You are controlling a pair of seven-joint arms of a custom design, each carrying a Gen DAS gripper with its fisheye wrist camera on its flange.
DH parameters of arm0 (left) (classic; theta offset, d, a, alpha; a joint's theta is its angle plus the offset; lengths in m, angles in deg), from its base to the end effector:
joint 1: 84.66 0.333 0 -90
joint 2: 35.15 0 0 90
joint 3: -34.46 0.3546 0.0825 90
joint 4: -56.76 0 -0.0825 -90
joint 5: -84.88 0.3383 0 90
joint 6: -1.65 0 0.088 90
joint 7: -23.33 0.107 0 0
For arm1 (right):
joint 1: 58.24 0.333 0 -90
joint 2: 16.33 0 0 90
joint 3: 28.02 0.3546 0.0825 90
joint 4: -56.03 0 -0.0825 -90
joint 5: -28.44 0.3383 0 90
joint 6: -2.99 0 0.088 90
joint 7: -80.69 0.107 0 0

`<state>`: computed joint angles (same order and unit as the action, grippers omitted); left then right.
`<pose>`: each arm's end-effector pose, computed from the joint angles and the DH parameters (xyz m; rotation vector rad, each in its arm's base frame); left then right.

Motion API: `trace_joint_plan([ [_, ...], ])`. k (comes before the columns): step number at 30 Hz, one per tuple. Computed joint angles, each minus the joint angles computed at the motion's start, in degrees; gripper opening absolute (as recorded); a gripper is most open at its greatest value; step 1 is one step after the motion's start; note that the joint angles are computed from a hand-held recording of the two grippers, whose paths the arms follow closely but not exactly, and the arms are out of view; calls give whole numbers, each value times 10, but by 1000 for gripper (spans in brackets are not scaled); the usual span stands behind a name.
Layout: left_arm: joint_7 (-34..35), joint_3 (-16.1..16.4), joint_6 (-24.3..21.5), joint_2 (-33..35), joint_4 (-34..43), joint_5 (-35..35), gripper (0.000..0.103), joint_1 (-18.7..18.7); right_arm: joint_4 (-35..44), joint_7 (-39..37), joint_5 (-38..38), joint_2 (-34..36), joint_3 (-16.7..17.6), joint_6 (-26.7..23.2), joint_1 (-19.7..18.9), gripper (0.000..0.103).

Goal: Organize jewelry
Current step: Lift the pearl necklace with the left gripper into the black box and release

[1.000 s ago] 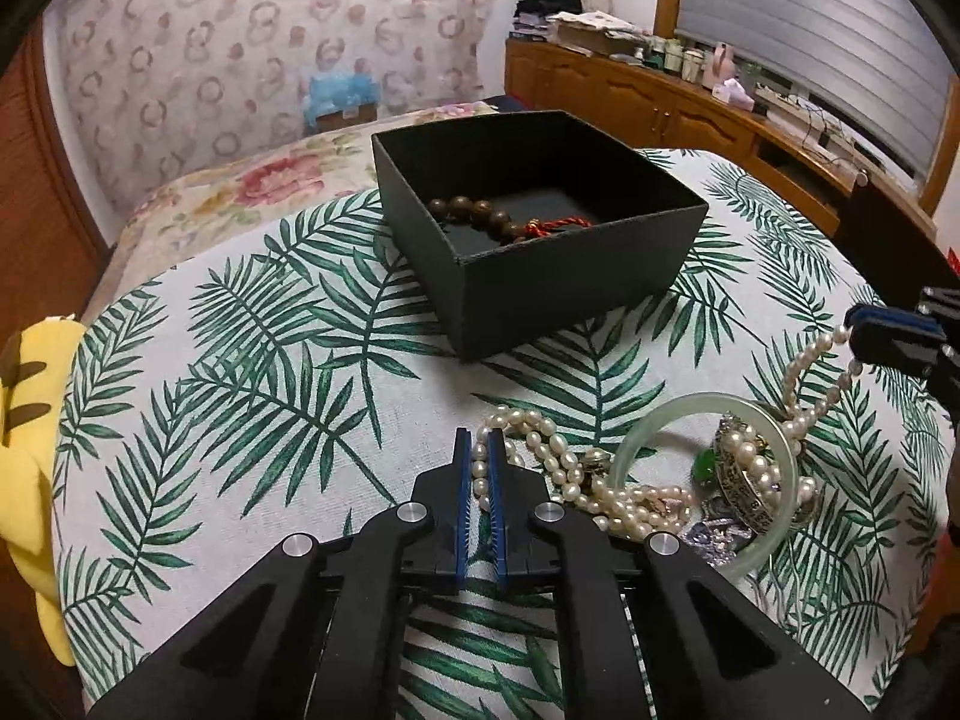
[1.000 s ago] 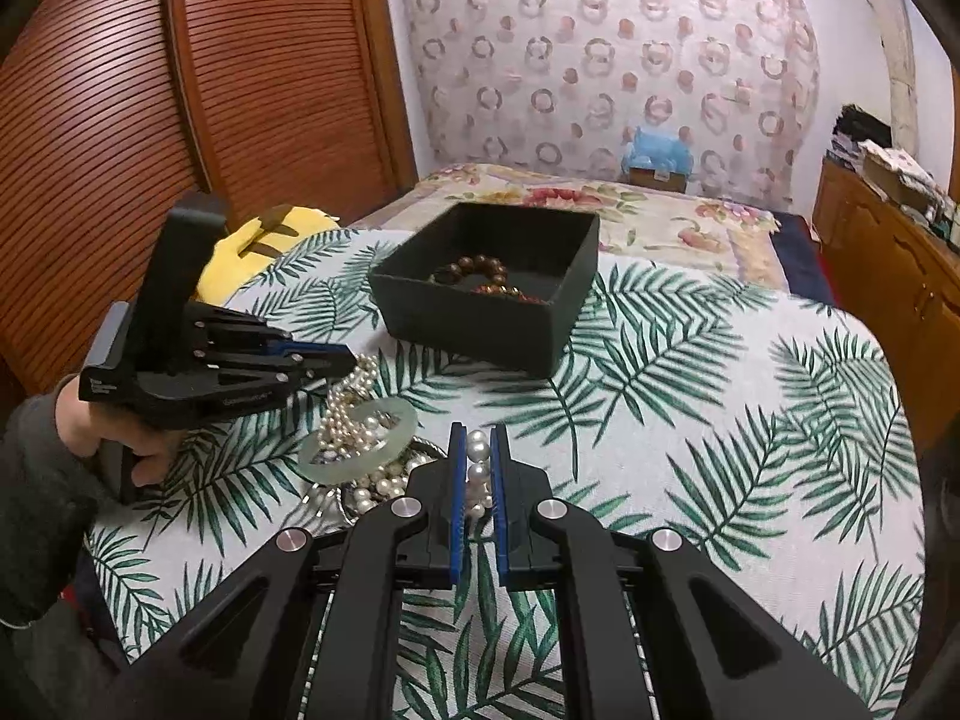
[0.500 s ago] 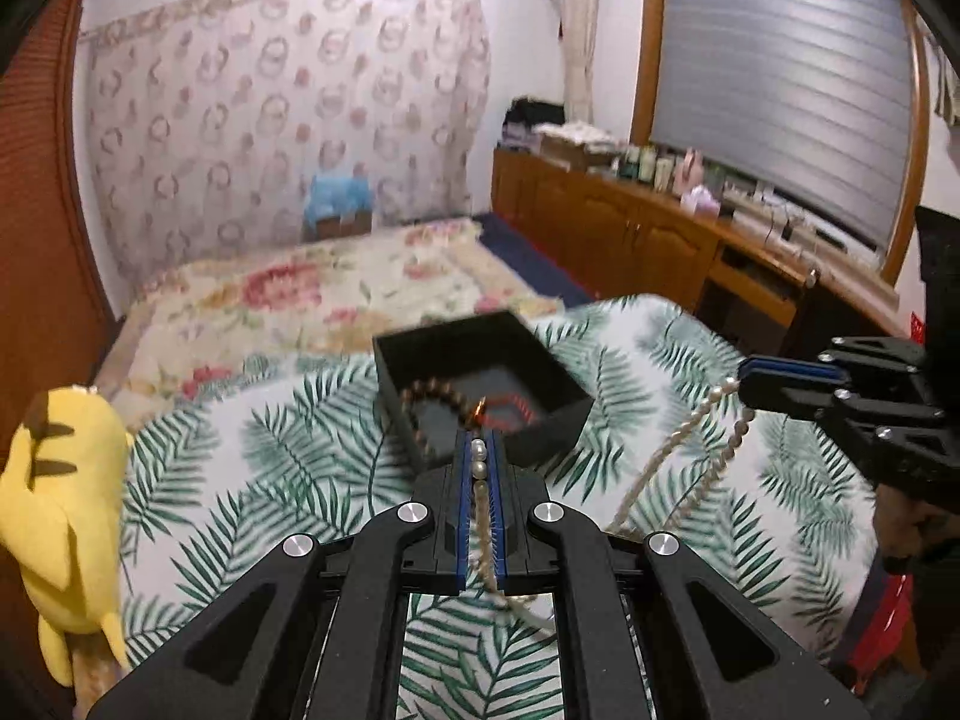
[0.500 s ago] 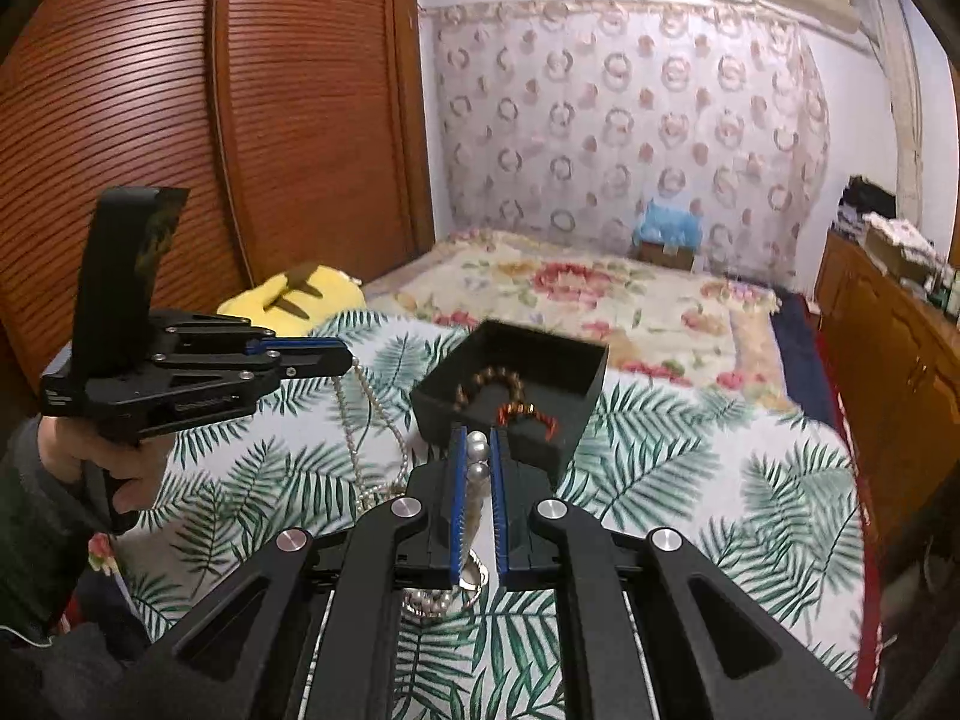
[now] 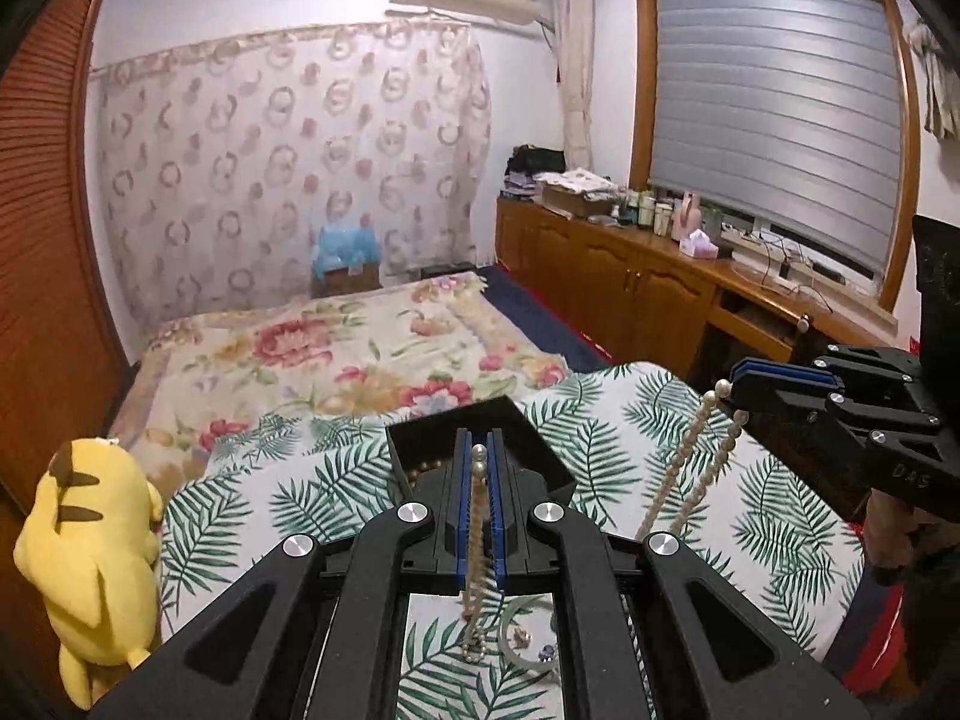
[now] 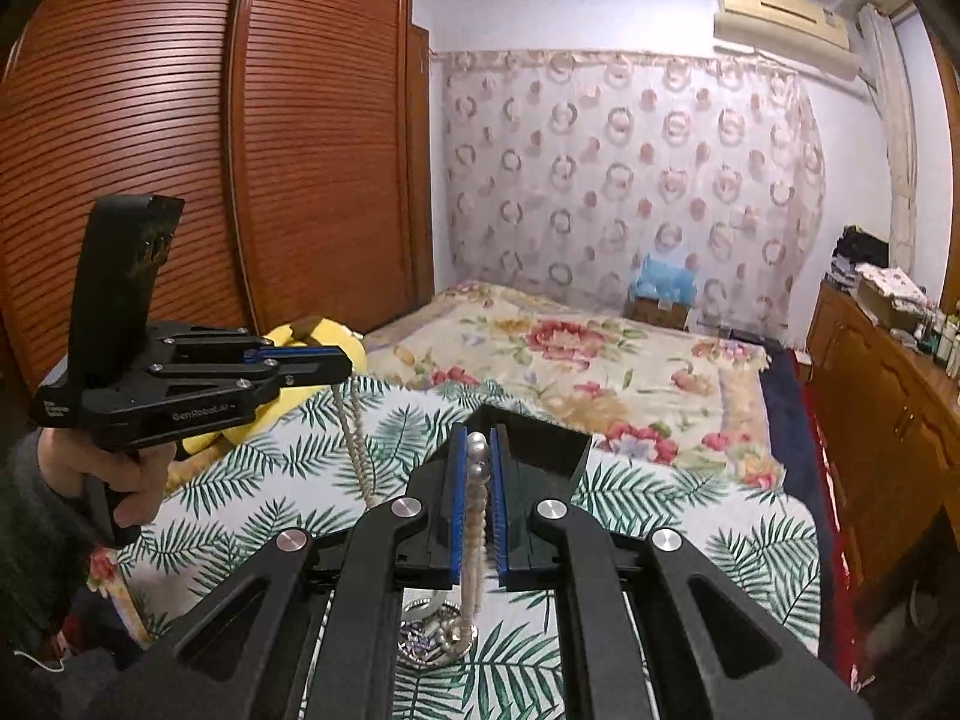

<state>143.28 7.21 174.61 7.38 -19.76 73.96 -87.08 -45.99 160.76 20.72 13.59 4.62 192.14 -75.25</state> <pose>0.7291 -0.2424 0.4856 -1.1458 2.1146 -1.2422 0.6736 0.1117 0.4962 -1.7538 1.2049 -0.7207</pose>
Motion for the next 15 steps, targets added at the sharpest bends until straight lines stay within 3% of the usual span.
trace_joint_plan([
  [9, -7, 13, -21, 14, 50, 0, 4, -13, 42, -8, 7, 3, -23, -12, 24, 9],
  [15, -31, 52, -58, 43, 133, 12, 4, -49, 84, -25, 33, 10, -62, -30, 59, 9],
])
